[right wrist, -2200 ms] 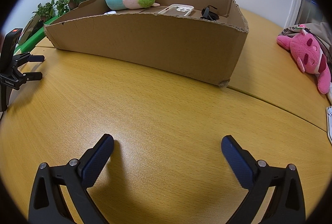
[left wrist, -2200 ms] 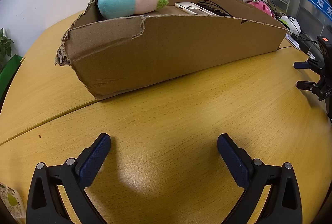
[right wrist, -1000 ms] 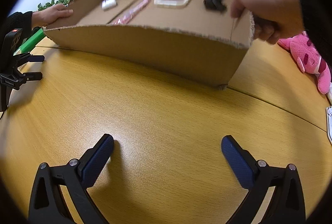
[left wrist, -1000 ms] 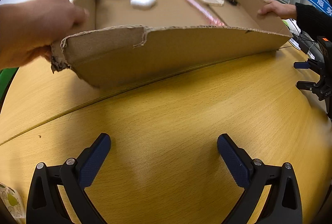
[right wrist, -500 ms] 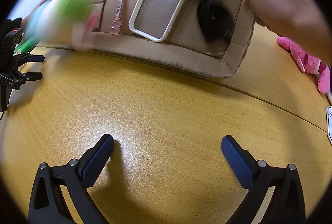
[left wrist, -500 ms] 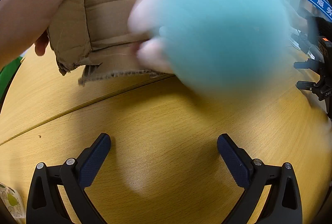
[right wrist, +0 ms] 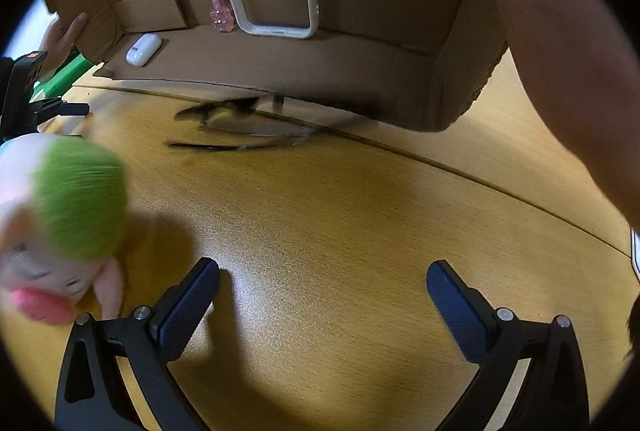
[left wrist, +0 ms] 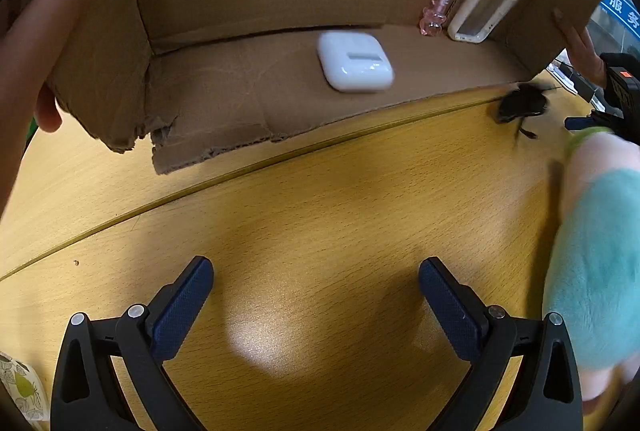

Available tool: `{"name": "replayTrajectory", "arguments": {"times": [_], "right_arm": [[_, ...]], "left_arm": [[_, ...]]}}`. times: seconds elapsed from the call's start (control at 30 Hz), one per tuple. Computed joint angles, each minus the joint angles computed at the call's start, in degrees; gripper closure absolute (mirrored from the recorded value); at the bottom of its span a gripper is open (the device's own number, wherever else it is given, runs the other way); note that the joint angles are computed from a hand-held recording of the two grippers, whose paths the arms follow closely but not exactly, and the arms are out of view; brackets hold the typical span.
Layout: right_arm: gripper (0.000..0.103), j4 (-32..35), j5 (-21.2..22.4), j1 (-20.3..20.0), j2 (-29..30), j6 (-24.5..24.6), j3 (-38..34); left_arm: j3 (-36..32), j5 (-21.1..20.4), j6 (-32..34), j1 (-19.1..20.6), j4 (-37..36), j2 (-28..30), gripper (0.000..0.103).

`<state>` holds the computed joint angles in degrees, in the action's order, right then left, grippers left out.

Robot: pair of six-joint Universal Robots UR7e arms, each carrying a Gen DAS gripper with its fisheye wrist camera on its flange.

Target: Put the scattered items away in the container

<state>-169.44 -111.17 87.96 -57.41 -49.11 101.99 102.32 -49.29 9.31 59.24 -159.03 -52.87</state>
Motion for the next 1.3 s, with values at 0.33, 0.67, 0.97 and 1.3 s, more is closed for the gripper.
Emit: {"name": "replayTrajectory", "arguments": {"times": [0.33,0.67,0.97,1.3], "right_arm": [[0.0,0.1,-0.2,0.3,-0.6,0.2,0.8],[0.0,0.2,-0.2,0.4,-0.6,0.3,0.8],[0.0,0.3,-0.2,0.5,-0.6,0.4,0.8],[0.0,0.4,-0.3,0.6,-0.7,0.5,0.9]], "left_arm": [[-0.1,0.0,0.1,0.0,-0.1,0.1,0.0],[-0.2,0.0,0.1,0.0,-0.1,0.1,0.0],[-0.2,0.1,0.0,0.0,-0.1,0.2,0.0],[-0.6,0.1,0.2,0.1,0.1,0.3,0.0]]}}
